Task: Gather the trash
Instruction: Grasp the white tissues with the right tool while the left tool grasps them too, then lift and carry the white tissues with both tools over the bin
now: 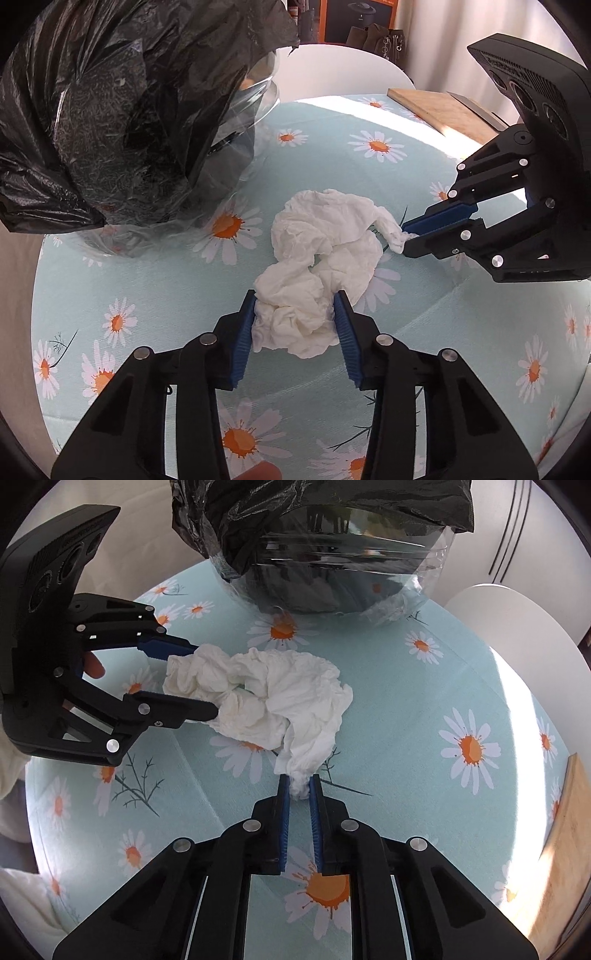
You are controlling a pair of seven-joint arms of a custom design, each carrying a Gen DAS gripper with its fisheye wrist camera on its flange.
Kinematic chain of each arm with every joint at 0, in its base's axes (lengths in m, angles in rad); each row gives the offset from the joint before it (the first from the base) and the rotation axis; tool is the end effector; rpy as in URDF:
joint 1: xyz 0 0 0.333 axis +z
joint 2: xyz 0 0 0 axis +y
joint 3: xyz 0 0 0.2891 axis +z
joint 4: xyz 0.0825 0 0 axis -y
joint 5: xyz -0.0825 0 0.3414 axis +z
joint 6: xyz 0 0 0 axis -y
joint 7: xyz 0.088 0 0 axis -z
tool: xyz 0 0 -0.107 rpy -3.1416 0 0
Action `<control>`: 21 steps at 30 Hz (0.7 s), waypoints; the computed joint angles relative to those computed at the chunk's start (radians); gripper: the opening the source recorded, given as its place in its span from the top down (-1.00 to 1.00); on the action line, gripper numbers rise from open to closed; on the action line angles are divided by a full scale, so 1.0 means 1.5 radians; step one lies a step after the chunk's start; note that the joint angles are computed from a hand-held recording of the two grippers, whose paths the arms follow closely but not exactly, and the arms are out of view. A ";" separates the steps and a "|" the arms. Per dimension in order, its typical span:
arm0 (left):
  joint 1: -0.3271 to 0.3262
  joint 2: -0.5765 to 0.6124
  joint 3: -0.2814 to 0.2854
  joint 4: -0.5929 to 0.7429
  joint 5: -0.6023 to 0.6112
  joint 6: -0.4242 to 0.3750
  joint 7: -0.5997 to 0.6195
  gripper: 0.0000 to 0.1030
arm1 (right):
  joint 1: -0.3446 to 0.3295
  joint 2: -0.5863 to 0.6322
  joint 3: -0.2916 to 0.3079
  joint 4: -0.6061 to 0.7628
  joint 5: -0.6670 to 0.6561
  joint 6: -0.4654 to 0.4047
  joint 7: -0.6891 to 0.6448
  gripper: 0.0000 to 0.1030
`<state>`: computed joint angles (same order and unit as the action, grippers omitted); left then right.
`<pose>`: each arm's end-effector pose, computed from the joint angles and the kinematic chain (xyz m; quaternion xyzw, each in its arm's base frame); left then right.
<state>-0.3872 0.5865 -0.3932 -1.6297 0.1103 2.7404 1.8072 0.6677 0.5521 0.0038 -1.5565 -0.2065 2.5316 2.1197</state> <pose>0.5129 -0.4465 0.3646 -0.2772 0.9169 -0.2739 0.0863 0.5324 0.4253 0.3702 -0.7748 0.5921 -0.1098 0.1927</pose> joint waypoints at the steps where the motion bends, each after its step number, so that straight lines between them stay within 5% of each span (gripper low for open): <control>1: 0.001 -0.001 -0.003 -0.001 -0.001 -0.002 0.002 0.20 | 0.001 -0.006 0.001 -0.009 0.003 0.005 0.007 0.81; 11: 0.037 -0.070 -0.043 -0.091 -0.049 0.005 0.073 0.20 | 0.010 -0.085 0.009 -0.100 -0.001 0.019 0.083 0.81; 21: 0.082 -0.194 -0.072 -0.225 -0.135 0.044 0.160 0.20 | 0.047 -0.102 0.018 -0.094 -0.064 -0.007 0.190 0.81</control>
<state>-0.2648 0.2956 -0.5006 -1.9677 -0.0918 2.8062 2.0466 0.7389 0.3994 0.0306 -1.6976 -0.3027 2.5207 2.4044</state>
